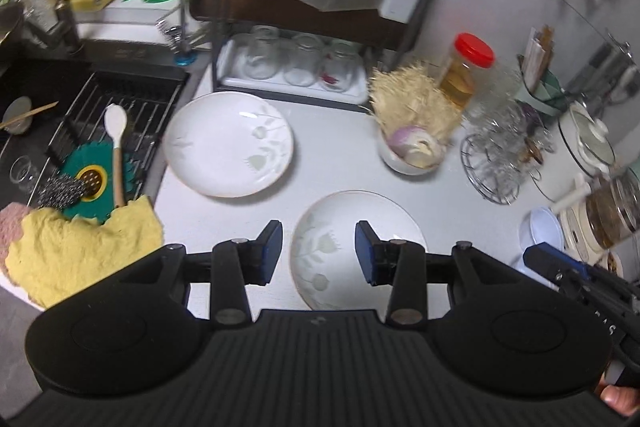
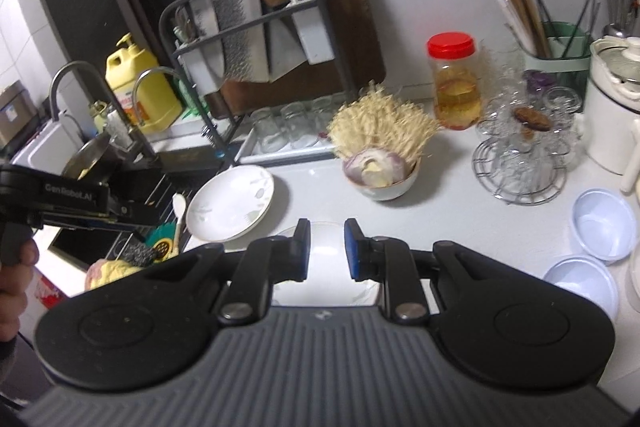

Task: Organize plates and bowls
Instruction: 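Grasp the rim of the second white leaf-pattern plate with the right tool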

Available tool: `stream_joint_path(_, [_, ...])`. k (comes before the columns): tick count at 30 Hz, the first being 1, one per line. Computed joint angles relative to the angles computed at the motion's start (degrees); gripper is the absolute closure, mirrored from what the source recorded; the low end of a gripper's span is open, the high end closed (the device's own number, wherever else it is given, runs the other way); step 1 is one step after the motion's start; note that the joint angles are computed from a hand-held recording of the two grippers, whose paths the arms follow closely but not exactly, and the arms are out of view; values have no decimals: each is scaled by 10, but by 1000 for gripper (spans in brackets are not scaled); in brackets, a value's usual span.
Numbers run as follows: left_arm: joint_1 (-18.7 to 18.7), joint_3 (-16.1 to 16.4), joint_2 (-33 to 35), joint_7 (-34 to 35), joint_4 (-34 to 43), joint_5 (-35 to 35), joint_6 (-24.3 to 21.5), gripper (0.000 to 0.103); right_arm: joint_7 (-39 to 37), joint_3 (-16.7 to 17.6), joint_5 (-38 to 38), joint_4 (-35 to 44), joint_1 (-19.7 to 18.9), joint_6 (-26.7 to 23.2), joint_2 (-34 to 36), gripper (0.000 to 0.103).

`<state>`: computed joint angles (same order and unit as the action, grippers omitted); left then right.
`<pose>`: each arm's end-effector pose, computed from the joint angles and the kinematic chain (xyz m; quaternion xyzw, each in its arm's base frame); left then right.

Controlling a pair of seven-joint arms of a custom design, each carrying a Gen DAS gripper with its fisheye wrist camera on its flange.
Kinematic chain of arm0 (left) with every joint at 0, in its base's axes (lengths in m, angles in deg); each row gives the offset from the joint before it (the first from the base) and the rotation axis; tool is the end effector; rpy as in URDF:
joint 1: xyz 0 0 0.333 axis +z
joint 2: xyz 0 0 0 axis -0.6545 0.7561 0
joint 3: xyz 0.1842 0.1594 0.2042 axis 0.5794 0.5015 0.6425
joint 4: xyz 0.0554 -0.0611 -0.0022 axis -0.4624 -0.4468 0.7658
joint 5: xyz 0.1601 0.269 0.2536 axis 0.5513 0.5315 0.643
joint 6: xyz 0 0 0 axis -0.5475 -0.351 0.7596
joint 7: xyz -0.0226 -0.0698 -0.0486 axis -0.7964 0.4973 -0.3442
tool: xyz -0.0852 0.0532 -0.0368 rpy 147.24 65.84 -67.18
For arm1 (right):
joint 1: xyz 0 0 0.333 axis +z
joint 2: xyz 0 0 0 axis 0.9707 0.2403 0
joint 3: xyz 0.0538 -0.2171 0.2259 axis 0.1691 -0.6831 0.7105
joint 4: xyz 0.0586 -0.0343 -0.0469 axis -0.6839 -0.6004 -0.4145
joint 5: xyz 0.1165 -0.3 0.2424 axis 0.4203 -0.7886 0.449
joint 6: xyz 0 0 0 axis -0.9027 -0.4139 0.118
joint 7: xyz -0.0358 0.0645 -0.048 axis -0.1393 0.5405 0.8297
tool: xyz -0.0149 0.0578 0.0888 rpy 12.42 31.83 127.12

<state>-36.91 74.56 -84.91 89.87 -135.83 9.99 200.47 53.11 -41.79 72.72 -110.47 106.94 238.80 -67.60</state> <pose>0.4175 -0.0899 0.6191 -0.8234 0.4775 -0.2446 0.1850 0.4535 0.1828 0.5851 -0.7626 0.4703 -0.0943 0.4340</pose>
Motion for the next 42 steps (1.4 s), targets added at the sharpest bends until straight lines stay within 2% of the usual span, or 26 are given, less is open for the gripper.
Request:
stream_joint_path(5, [10,15,-11,15,-10,5,-15,51,10,14,-7,20,2,-11,24,81])
stream_joint_path(9, [21,34,-9,38,-22,-3,-4,47,23,34,-16,40,-1,-12,49,81])
stream_joint_path(14, [44,48,8,71,-30,3,20,43,56,60,-25,72,-5,-1,89,81])
stream_joint_path(18, [57,66,20,109,-49,-2,58,40,88,81,-44,103,-13,-3,127,80])
stream_joint_path(19, [65,69,23,115,-55,0,65,40,99,87,-56,112,-16,-5,137,75])
stream_joint_path(21, [81,74,28,123,-65,1,69,40,98,95,-53,126,-17,2,156,45])
stream_joint_path(23, [90,85,32,141,-79,-4,82,40,113,106,-63,139,-21,8,175,36])
stream_joint_path(27, [108,99,49,171,-95,-15,105,40,139,124,-76,185,-33,-8,225,37])
stream_joint_path(33, [116,112,105,204,-100,-56,173,40,176,155,-101,259,-54,-38,307,37])
stream_joint_path(37, [137,92,156,201,-88,-32,239,40,187,174,-129,308,-63,-37,363,37])
stream_joint_path(42, [132,104,223,228,-51,-32,271,40,202,191,-170,380,-66,-42,435,46])
